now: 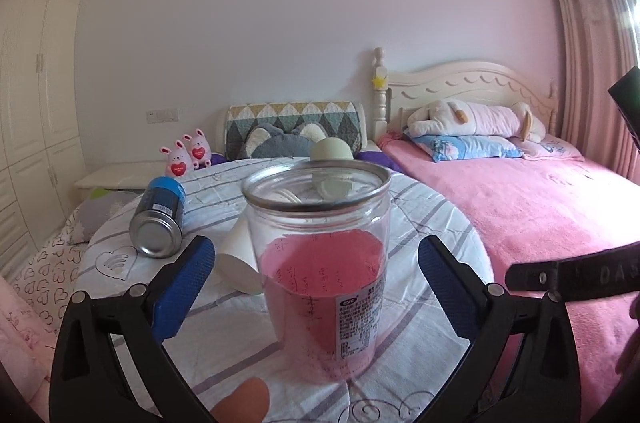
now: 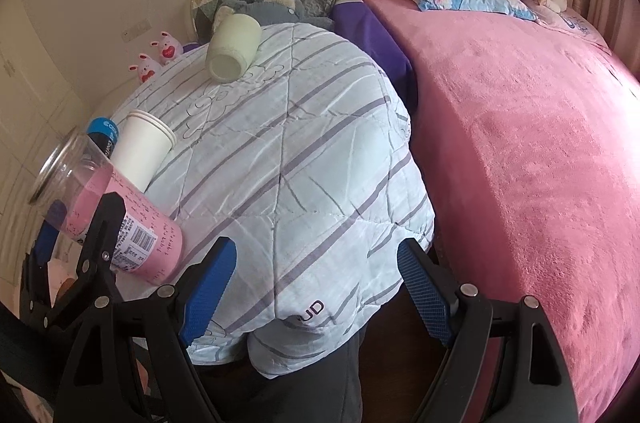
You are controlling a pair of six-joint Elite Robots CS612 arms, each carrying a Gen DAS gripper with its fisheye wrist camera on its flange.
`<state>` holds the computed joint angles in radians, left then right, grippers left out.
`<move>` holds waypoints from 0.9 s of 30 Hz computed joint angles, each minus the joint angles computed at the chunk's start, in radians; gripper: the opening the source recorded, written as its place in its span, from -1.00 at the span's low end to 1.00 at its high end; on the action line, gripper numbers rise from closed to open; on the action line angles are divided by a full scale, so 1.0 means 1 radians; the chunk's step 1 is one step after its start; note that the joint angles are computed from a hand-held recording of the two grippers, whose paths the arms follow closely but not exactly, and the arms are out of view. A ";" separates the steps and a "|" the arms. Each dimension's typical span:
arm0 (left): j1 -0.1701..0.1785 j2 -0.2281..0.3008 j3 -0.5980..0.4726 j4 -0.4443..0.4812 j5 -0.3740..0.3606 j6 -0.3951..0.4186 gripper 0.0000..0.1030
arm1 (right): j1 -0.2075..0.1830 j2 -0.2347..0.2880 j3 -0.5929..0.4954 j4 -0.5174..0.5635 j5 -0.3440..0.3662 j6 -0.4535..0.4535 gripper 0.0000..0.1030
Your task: Flip cup upright
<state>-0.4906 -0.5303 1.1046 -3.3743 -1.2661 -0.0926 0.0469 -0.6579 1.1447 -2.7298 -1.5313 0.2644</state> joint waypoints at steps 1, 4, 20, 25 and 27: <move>0.002 -0.012 0.017 -0.010 -0.007 0.003 1.00 | 0.000 -0.005 0.008 -0.020 -0.001 0.010 0.63; 0.009 -0.061 0.086 -0.056 -0.026 0.005 1.00 | 0.004 -0.029 0.054 -0.131 -0.021 0.041 0.63; 0.048 -0.267 0.272 0.298 0.115 -0.037 1.00 | 0.123 -0.076 0.177 -0.425 -0.151 -0.047 0.63; 0.048 -0.302 0.324 0.276 0.114 -0.049 1.00 | 0.148 -0.083 0.171 -0.408 -0.170 -0.113 0.63; 0.049 -0.311 0.335 0.271 0.111 -0.061 1.00 | 0.156 -0.087 0.173 -0.411 -0.185 -0.132 0.63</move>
